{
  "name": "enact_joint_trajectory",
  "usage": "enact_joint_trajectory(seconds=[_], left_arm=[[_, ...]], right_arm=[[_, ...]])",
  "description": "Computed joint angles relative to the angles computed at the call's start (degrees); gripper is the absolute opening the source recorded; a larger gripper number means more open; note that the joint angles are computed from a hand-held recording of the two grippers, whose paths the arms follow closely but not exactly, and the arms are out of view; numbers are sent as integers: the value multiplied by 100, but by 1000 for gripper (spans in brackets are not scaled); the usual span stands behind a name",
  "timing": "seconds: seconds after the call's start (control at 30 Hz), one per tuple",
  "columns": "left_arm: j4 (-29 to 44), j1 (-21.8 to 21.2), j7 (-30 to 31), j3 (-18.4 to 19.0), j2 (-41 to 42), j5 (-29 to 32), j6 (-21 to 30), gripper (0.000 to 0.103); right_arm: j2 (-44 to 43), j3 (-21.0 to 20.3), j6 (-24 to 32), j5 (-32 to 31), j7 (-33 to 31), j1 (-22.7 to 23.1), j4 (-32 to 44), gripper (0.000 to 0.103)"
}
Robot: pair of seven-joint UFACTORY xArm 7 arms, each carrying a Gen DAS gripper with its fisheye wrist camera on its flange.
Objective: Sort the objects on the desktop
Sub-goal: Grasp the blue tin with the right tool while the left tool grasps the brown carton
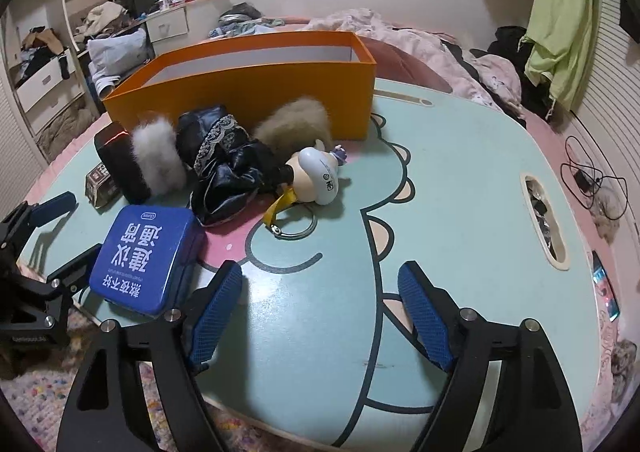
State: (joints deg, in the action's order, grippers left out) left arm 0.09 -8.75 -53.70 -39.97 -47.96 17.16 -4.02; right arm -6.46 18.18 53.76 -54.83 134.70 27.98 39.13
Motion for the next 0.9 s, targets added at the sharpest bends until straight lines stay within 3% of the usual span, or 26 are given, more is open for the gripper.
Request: enact_joint_trajectory(seconds=[0.77,0.83,0.9], left_arm=[[-2,-15,13,32,-3,7,8,103],[-3,-16,15,34,-3,8,8,103],[-2,-13,16,33,-1,7,6,103]], right_arm=[[83,-61,-11,-30,4,43,92,86],[306,-26,511,296,510,82,390,86],[369,-55,645,333,630,169,459,86]])
